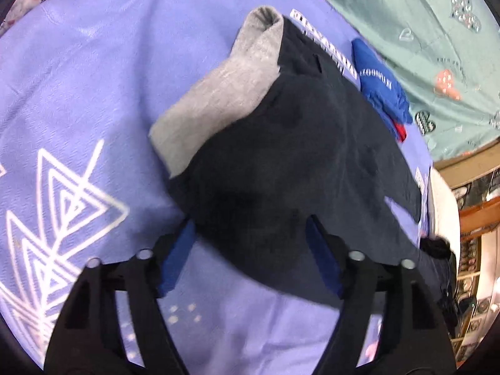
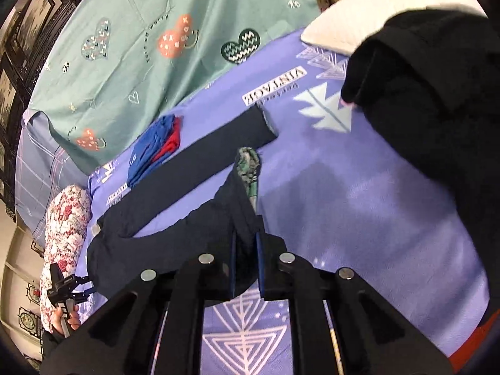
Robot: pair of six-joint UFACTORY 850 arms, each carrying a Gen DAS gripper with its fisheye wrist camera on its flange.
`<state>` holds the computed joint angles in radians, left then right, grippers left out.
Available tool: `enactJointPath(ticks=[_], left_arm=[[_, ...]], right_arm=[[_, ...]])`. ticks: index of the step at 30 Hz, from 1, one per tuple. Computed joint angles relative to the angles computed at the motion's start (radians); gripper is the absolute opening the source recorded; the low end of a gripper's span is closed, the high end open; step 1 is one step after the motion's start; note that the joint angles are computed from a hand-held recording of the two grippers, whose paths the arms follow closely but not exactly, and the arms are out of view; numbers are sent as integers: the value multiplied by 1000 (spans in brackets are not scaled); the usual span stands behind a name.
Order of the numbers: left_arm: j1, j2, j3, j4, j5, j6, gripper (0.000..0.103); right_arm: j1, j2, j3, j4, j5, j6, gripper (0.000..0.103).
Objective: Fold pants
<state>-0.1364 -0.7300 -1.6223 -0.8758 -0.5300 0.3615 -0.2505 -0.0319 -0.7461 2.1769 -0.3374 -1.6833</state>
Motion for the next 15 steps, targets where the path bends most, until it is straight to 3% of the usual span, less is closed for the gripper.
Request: enactJointPath(ticks=[5, 6, 7, 12, 15], left_arm=[[-11, -18, -17, -98, 84, 54, 76], [-14, -24, -27, -90, 88, 49, 53], [-15, -32, -38, -72, 79, 34, 17], [-27, 0, -10, -84, 111, 90, 15], [-23, 79, 68, -216, 128, 246, 14]], right_arm=[[-4, -26, -21, -19, -2, 12, 10], [-4, -34, -21, -32, -1, 23, 10], [-6, -40, -19, -39, -3, 30, 10], [-28, -53, 1, -28, -31, 28, 10], [-37, -44, 9, -29, -39, 43, 10]])
